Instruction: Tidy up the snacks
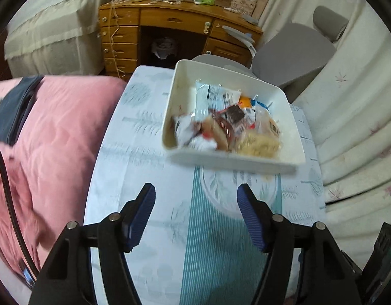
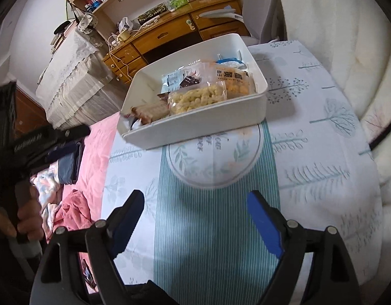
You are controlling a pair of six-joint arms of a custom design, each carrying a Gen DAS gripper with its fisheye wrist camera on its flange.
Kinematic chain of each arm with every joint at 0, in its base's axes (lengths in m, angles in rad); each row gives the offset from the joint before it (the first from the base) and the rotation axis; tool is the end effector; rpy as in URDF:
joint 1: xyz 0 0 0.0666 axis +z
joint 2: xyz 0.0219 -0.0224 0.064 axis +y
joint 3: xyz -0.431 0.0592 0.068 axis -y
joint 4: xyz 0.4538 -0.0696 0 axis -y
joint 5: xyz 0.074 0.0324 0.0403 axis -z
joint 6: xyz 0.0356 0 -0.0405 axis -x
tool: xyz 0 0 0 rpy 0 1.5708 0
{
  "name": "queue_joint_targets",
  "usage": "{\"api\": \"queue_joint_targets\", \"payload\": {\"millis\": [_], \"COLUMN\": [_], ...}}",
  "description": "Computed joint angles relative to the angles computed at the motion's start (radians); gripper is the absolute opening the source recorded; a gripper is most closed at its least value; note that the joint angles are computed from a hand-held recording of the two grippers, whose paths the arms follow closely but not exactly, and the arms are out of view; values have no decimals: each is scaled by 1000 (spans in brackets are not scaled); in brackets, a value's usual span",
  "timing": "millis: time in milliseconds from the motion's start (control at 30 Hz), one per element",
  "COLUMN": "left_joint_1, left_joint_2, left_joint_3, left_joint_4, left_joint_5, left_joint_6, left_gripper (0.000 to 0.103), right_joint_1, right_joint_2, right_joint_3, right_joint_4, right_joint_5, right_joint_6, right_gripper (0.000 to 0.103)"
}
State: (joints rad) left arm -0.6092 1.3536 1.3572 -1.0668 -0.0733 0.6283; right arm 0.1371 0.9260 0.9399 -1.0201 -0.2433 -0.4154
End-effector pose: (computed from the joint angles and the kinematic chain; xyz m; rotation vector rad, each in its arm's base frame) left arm 0.4132 -0.2856 0.4720 -0.0509 2.6680 -0.3218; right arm 0.3247 0.0530 0.4304 0.2711 2.6045 0.5148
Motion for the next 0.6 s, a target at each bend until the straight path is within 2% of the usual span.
{"api": "queue_joint_targets", "payload": {"millis": [67, 133, 267, 367, 433, 600], "left_joint_1": [-21, -54, -130, -208, -255, -345], "left_joint_2": [-44, -77, -121, -126, -112, -33], "left_joint_3": [-32, -46, -45, -12, 24, 148], "left_joint_4": [-19, -71, -131, -184, -211, -253], "left_joint_5": [-20, -48, -78, -164, -206, -274], "left_joint_6": [6, 22, 65, 132, 171, 188], "left_gripper": [69, 71, 73, 79, 80, 91], "right_joint_1": [29, 55, 60, 33, -5, -133], "right_joint_2": [-45, -82, -144, -151, -162, -166], "right_joint_3": [-5, -2, 15, 65, 84, 160], "right_joint_4": [-52, -106, -181, -279, -306, -376], "right_joint_5": [50, 93, 102, 113, 82, 22], "right_joint_6": [-24, -50, -55, -7, 30, 202], "right_gripper": [88, 88, 88, 88, 88, 92]}}
